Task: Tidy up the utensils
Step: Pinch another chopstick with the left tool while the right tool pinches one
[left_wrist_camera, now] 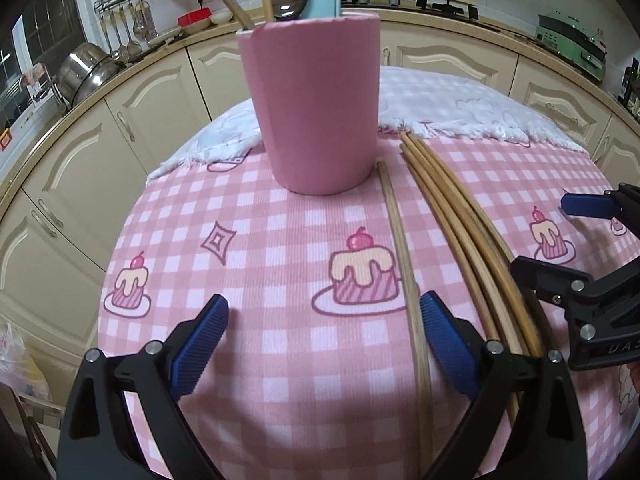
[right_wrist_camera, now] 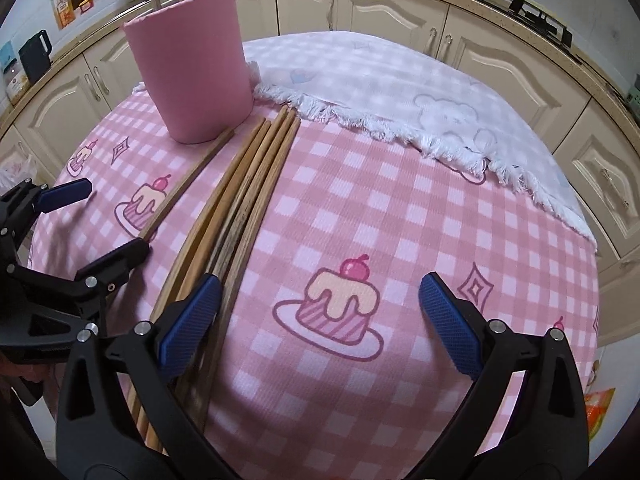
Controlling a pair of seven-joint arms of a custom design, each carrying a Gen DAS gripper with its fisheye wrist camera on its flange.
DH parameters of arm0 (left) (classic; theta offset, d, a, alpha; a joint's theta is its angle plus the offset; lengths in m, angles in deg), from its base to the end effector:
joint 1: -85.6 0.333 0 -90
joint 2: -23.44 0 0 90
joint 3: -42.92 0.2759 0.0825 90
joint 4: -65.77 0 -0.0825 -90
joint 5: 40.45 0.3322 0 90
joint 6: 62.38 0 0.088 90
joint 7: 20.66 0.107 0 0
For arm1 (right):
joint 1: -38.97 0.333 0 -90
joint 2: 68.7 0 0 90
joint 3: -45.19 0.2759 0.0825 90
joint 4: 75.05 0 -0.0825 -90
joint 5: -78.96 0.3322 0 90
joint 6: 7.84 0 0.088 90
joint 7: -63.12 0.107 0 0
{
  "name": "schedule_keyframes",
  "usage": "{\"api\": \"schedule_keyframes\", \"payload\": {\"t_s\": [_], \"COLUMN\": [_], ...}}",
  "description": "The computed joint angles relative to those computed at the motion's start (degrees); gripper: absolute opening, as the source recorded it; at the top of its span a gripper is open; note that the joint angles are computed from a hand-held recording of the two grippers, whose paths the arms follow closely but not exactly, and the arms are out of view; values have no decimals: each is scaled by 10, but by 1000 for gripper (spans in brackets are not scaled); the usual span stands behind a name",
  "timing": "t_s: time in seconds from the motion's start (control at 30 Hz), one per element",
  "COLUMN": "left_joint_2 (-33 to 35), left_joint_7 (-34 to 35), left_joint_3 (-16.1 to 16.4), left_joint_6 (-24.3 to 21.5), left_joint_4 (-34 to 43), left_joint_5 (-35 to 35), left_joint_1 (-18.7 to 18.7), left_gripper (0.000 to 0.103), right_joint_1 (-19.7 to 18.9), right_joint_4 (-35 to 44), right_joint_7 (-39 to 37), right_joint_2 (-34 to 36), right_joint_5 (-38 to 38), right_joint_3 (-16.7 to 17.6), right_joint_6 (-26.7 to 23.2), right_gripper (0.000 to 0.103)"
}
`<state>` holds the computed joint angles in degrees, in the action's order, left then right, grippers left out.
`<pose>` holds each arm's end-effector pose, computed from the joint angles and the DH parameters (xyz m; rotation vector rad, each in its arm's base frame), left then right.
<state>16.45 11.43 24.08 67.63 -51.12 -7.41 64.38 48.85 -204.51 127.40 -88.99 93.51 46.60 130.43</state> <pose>0.3960 -0.3226 0.5121 -1.8329 1.8228 -0.4872 0.4424 0.0908 0.5386 -2.2759 1.3493 -0.3717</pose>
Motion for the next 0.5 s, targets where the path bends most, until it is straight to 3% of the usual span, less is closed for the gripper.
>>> {"api": "schedule_keyframes", "payload": {"t_s": [0.27,0.3,0.47,0.5], "left_joint_2": [3,3,14,17], "left_joint_7": [1,2,10,14], "left_joint_3": [2,2,4,4], "left_joint_6": [1,1,-4,-8], "left_joint_4": [3,3,16,22], "left_joint_5": [-5,-6,-5,-6], "left_joint_1": [0,1,2,1], "left_gripper": [94,94,94,94], "right_joint_1": [-4,-7,5,7], "right_joint_4": [5,3,33,48], "right_joint_7": [21,31,41,40], "right_joint_2": [10,10,45,55], "right_joint_5": [-11,-24,-15,-11], "right_joint_3": [8,15,11,9], "right_joint_6": [10,14,29,24], "right_gripper": [95,88,80,70]}}
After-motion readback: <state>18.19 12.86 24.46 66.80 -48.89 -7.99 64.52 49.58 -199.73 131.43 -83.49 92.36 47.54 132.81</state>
